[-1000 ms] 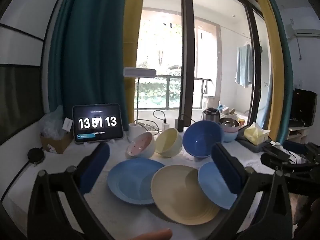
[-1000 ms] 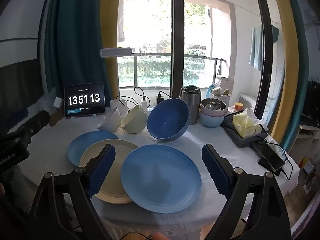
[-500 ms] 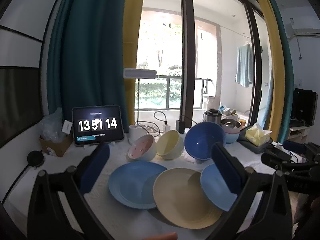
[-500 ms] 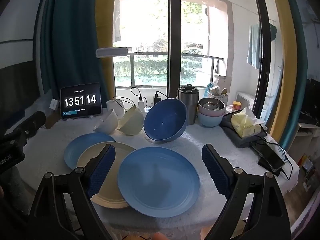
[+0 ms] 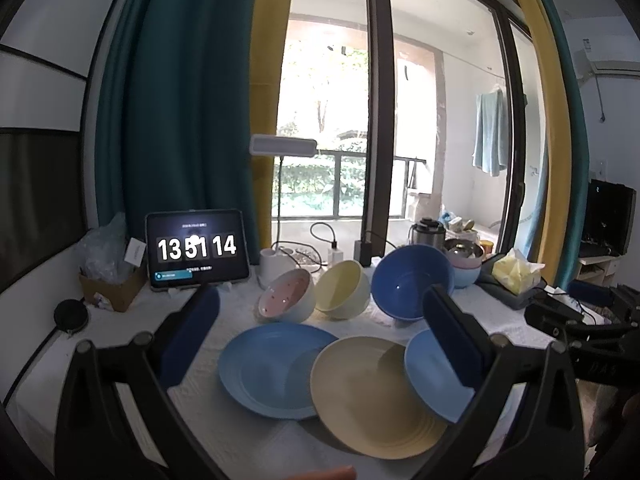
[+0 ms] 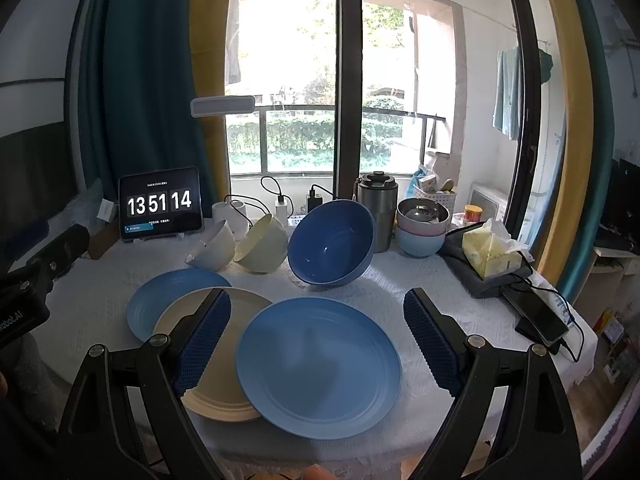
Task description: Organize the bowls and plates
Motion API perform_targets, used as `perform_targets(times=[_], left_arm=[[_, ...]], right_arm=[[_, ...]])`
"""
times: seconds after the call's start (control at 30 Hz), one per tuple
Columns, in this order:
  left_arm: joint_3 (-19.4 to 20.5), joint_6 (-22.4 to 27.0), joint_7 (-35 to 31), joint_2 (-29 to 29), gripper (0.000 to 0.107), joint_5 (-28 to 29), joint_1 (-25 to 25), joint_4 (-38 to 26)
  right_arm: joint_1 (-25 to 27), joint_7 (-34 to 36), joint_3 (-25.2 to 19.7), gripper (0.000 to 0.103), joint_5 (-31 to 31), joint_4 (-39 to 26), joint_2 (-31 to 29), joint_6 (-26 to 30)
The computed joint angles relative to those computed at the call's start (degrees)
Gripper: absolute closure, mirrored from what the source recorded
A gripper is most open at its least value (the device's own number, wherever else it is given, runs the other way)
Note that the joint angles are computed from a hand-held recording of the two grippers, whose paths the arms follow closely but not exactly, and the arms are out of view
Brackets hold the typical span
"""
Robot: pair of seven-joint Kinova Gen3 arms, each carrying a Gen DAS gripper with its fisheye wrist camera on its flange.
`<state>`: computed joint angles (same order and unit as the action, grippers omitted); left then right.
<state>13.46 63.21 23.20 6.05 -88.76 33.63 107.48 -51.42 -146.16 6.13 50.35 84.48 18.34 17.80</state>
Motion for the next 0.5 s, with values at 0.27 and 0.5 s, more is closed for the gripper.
perform_targets(times=[0.27, 0.5], left_arm=[[0.02, -0.23, 0.04, -0.20, 0.005, 0.12, -0.13, 0.11], [0.10, 0.26, 0.34, 0.02, 0.005, -0.17, 0.12, 0.11]], right_arm=[[-0.09, -0.58, -0.10, 0.012, 0.54, 0.04, -0.05, 0.18], [-0.13, -1.13, -0.20, 0.012, 0.99, 0.00, -0.05, 0.30]])
